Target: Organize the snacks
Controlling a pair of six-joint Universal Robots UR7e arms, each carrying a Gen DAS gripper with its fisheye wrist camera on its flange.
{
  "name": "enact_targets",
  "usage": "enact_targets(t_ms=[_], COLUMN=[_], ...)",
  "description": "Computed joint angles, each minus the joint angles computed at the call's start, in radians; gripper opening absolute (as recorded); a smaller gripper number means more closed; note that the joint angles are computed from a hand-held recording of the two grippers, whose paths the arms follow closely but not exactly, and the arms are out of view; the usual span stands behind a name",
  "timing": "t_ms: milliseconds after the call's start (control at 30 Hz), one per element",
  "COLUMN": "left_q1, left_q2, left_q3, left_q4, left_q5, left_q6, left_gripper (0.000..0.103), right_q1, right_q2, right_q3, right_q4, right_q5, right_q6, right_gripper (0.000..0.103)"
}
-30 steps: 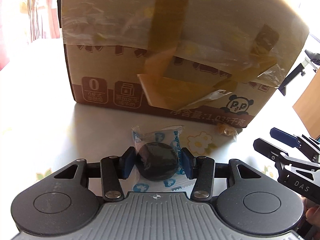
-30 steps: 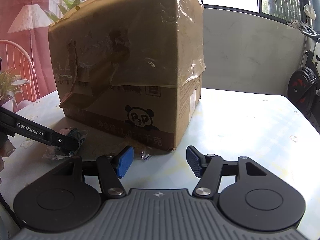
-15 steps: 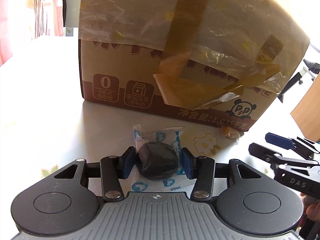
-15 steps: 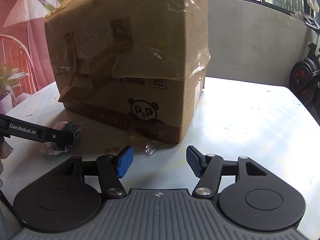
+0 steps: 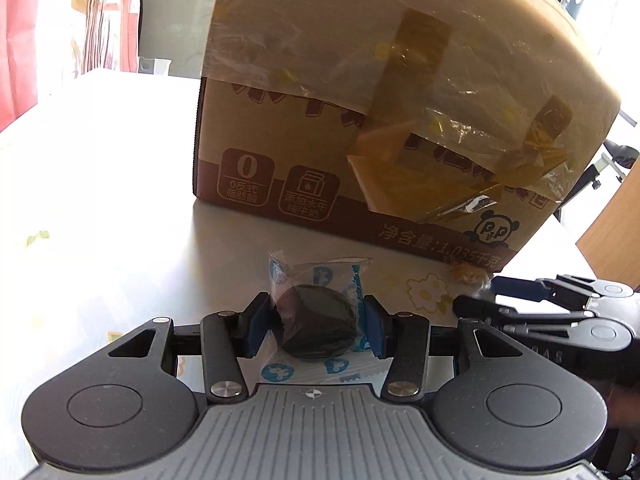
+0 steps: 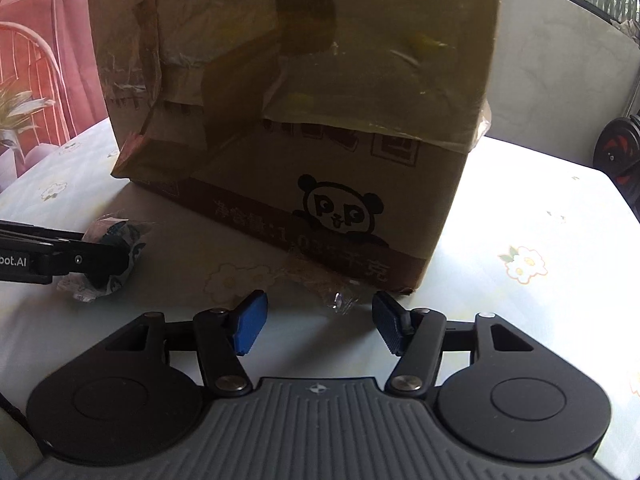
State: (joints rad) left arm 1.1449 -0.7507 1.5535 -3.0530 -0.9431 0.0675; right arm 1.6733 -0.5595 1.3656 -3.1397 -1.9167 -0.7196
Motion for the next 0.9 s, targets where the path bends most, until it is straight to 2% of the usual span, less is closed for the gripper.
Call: enact_targets(t_ms=[167,333,433,567,800,867,900], left_q1=[0.002,0.003,0.002,0.006,0.005,0.006,0.007], left_q2=[0.002,0.002,0.003,0.000,-0.002,-0.004,-0.006], left_q3=[0.004,0.008,0.012,0.021,0.023,0.023,0.024], left_q4=[-0.014,-0.027,-0.036,-0.058,-0.057,-0.053,-0.051], left_q5=[-0.004,-0.008,-0.008,-0.019,-0.016,-0.021,-0.023], left_q6=[0.012,0.021,0.026,0.026,0.033,0.026,0.023], left_gripper=[0.052,0.052,0.052,0.052,0.052,0.051,0.051], right_q1=[0.017,0.034,0.033,0.025,0.021,0.018,0.019], right_q2=[-0.025,-0.012,0.013,0.056,0.080,0.069,0.069], right_q3=[0.015,0.034,-0.006,-0.072,-0.092,-0.076,-0.071], right_q4=[0.106,0.019,0.010,0.001,0.014,0.012,0.000], right_q5=[0.032,0.039,0.032,0.016,0.025,0.031,0.028], right_q6=[0.017,-0.082,-0.079,-0.102,-0.117,-0.115,-0.117], right_gripper=[0.060,0.059,0.058,0.048,0.037,0.020,0.020])
